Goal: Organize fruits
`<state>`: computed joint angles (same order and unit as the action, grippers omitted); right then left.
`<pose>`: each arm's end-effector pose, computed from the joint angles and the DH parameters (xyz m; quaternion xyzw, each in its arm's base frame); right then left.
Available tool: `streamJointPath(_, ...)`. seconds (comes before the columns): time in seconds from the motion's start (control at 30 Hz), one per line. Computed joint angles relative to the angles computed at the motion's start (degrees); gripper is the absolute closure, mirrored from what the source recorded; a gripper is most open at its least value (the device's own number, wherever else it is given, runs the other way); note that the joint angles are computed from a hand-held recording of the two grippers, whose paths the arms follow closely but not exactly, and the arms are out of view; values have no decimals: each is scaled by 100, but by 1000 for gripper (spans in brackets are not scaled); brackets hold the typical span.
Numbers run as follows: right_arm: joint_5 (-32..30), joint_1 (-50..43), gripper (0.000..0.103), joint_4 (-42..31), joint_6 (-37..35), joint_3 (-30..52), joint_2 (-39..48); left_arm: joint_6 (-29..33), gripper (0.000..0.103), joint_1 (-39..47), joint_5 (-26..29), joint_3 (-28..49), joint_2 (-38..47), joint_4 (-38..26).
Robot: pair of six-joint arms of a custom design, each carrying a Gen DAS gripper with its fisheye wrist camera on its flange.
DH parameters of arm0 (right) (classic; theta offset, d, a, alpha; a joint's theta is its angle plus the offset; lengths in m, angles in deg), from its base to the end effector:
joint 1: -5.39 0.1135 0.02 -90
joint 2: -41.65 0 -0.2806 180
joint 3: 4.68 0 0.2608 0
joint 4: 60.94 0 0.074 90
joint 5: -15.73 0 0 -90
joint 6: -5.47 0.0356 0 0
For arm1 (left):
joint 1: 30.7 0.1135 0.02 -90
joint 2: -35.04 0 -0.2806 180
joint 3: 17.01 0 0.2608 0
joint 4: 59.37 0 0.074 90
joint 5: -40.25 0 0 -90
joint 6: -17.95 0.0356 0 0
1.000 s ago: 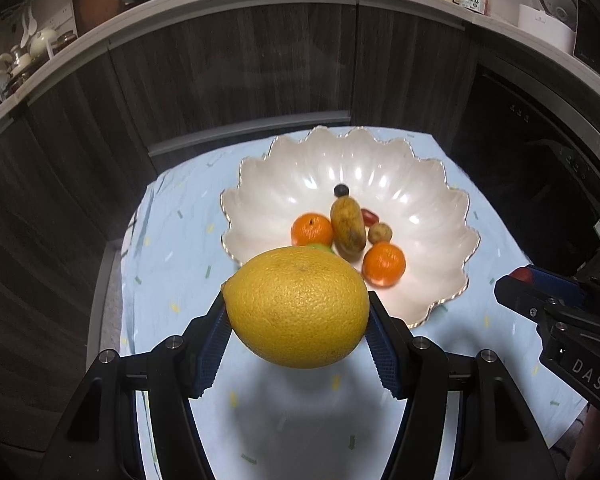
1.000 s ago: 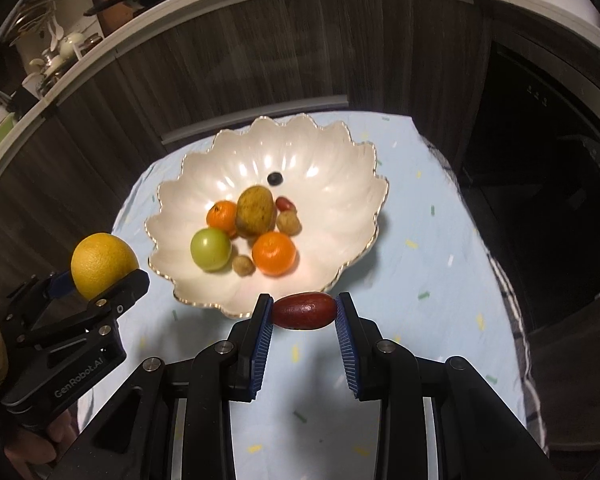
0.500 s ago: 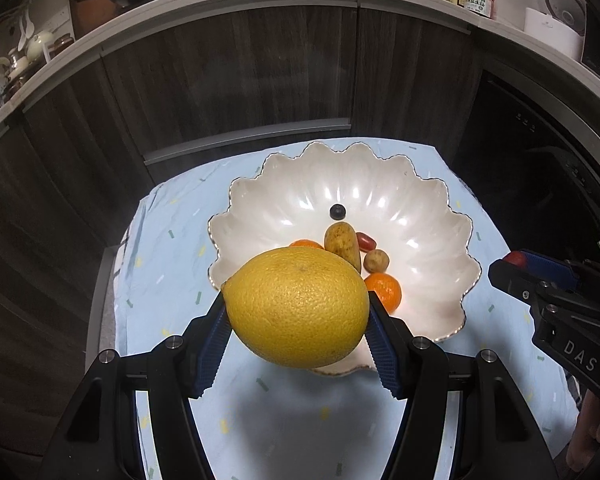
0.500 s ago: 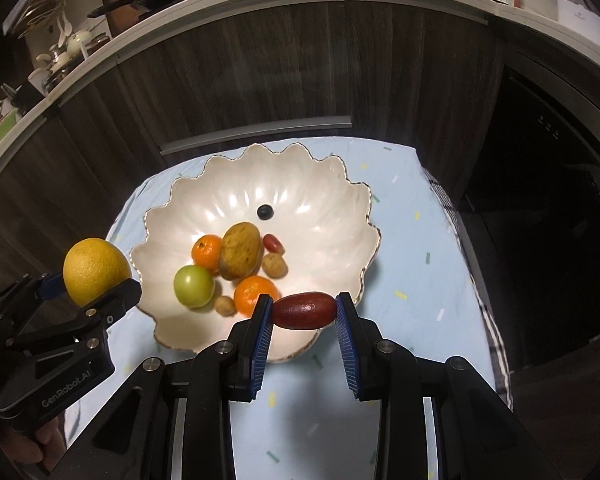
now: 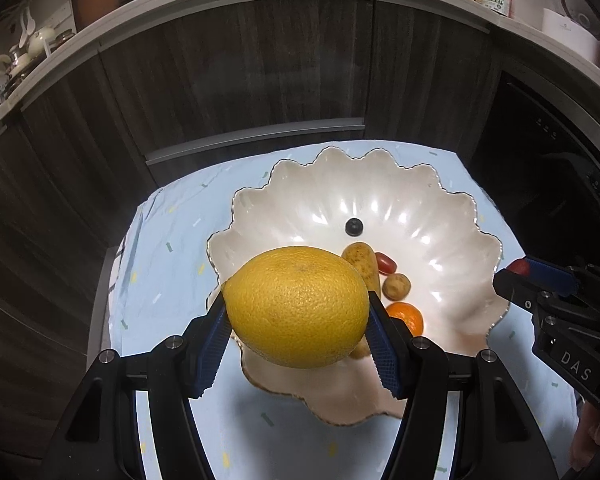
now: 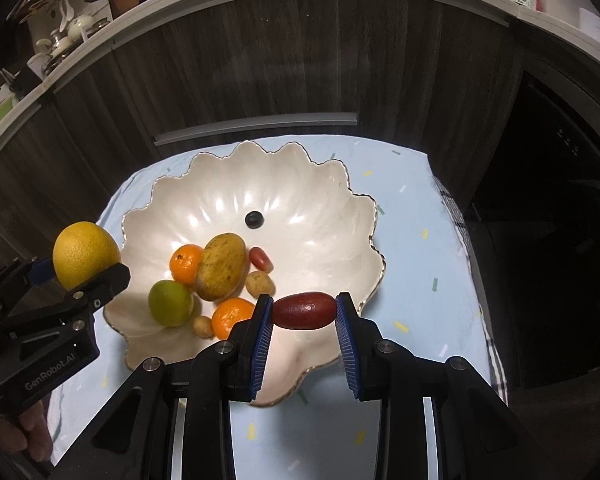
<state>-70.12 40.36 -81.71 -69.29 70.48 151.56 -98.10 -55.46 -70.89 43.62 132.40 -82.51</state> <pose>0.3226 0.2225 0.1384 -0.1530 0.9422 0.0943 0.2829 0.2949 -0.1219 0.1431 -0.0584 0.9486 0.0504 0.3068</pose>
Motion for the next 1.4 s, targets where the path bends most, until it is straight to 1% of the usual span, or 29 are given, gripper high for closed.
streamJointPath(0.37, -20, -85, 70, -61, -158, 444, 484, 219, 40, 222, 131, 247, 459, 176)
streamJointPath(0.57, -80, -123, 70, -189, -200, 696, 726, 293, 39, 299, 219, 402, 683, 128)
streamJointPath(0.73, -109, -129, 68, -176, -239, 691, 744, 285, 38, 264, 260, 400, 725, 128)
streamJointPath(0.77, -128, -138, 68, -180, -232, 686, 748, 293, 35, 243, 216, 371, 698, 163)
streamJointPath(0.8, -132, -144, 64, -179, -215, 679, 742, 296, 26, 218, 156, 370, 677, 159)
streamJointPath(0.83, -127, -150, 57, -157, -193, 645, 718, 287, 23, 181, 54, 349, 626, 163)
streamJointPath(0.87, -82, -146, 54, -116, -171, 591, 676, 286, 20, 164, -4, 336, 590, 167)
streamJointPath(0.93, -4, -131, 46, -55, -163, 505, 592, 305, 20, 125, -108, 324, 520, 123)
streamJointPath(0.97, 34, -123, 44, -41, -158, 475, 554, 308, 19, 105, -147, 321, 491, 87)
streamJointPath(1.03, 99, -101, 36, -15, -134, 413, 477, 264, 16, 78, -220, 302, 419, 18)
streamJointPath(1.1, 154, -79, 34, 17, -120, 340, 384, 185, 10, 37, -303, 250, 301, -36)
streamJointPath(1.2, 206, -44, 33, 59, -101, 219, 234, 69, 5, -42, -478, 201, 148, -149)
streamJointPath(1.4, 294, 42, 32, 120, -66, -49, -127, -110, 5, -190, -653, 85, -201, -373)
